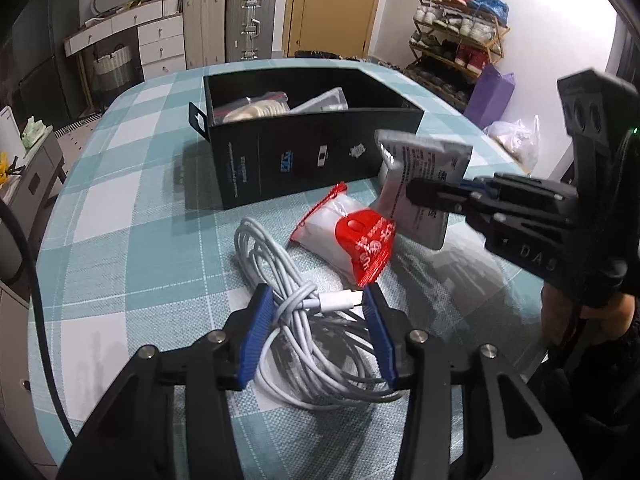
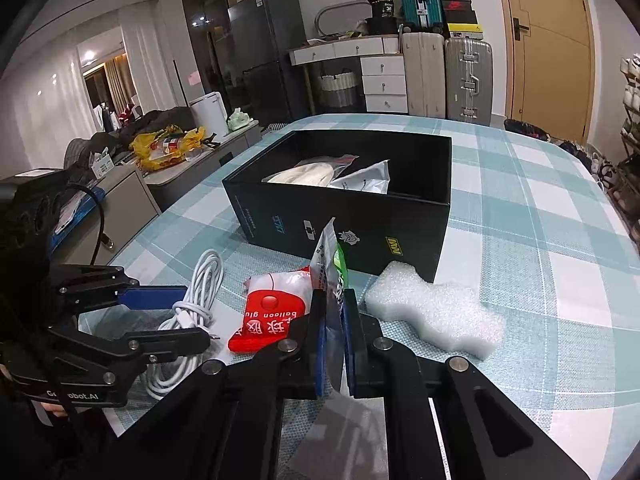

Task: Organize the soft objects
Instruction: 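Lift and carry the cable coil and green packet over the black box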

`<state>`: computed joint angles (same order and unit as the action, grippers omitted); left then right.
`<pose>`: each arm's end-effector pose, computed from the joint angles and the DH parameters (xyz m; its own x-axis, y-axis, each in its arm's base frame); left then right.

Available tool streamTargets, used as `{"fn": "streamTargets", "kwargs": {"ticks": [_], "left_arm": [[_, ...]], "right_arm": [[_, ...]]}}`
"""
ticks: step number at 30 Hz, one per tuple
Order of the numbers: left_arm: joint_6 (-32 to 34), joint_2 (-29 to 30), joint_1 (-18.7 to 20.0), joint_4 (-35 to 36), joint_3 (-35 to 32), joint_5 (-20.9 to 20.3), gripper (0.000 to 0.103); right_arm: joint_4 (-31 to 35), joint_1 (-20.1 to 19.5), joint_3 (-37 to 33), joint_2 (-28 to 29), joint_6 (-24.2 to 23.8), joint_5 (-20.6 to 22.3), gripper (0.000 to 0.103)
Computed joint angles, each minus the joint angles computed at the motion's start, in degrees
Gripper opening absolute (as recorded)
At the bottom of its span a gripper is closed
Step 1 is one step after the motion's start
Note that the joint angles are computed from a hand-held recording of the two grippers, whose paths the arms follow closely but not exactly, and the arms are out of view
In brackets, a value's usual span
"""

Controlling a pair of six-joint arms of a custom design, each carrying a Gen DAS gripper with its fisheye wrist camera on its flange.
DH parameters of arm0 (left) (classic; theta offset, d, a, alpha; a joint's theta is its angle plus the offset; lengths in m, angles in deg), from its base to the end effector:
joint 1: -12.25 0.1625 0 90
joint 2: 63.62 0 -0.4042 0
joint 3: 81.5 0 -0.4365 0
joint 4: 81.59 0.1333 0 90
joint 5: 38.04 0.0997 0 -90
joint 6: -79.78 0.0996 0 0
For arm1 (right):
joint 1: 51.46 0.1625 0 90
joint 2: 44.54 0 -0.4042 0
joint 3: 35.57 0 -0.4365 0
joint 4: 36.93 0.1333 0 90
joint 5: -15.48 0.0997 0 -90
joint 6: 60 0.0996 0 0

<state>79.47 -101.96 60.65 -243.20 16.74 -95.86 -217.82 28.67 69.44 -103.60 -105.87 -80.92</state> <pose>-0.2927 -0.6103 -0.0267 -0.7082 0.4771 -0.5204 0.6463 0.7348 -0.2058 0.0087 -0.6631 0.1958 -0.7594 -0.3279 0.5619 -0.6086 0.6635 -0.4352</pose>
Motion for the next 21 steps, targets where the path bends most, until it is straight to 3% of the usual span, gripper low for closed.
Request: {"fn": "streamTargets", "kwargs": {"ticks": [9, 21], "left_arm": [[1.6, 0.3, -0.5, -2.6, 0.8, 1.0, 0.043], [2.1, -1.2, -0.6, -7.0, 2.0, -1.2, 0.041]], "right_arm": [[-0.6, 0.1, 0.2, 0.0, -0.2, 0.2, 0.008], [-1.4, -0.2, 1.4, -1.3, -0.7, 3.5, 0.007]]}}
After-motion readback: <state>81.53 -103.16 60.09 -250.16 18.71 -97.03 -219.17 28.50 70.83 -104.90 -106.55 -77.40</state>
